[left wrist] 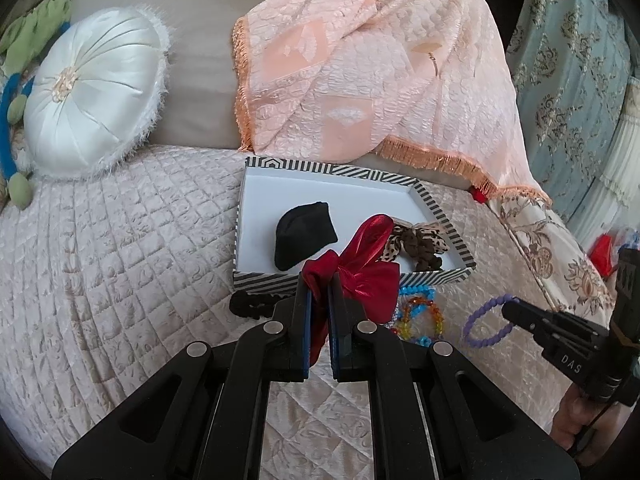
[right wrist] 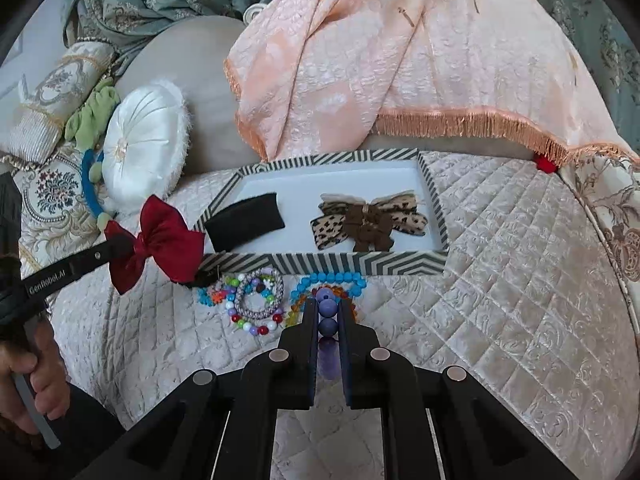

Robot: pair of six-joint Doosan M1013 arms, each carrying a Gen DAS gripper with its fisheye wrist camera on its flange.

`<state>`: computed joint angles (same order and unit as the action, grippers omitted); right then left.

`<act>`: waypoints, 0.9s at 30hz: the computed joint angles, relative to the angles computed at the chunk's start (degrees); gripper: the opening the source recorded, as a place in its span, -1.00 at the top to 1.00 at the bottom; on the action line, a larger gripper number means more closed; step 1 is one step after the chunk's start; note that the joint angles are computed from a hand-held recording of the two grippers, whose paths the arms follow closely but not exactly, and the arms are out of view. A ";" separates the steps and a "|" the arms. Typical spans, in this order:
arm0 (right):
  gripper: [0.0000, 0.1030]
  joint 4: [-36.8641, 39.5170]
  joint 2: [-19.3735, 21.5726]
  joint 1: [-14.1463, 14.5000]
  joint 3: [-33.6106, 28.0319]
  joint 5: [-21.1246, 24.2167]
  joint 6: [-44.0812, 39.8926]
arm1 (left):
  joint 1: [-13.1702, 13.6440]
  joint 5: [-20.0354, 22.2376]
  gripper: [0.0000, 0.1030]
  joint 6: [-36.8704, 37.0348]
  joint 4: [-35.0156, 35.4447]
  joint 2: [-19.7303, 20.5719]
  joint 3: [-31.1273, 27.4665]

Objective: Organize jewelry
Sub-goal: 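Lift the purple bracelet with the right tool while the left holds the red bow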

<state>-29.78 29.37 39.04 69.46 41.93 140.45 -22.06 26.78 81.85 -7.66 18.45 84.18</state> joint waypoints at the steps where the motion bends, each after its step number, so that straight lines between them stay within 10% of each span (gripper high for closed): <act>1: 0.83 -0.47 -0.04 0.04 -0.01 0.05 0.23 | -0.10 -0.08 0.89 0.02 0.18 -0.01 -0.01; 27: 0.83 0.67 0.63 0.14 -1.00 2.09 -2.26 | -0.47 0.01 0.89 -0.95 2.04 0.02 -0.11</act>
<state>-29.11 30.00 39.18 68.47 44.02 138.19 -22.52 26.78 80.90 -5.62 18.48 84.07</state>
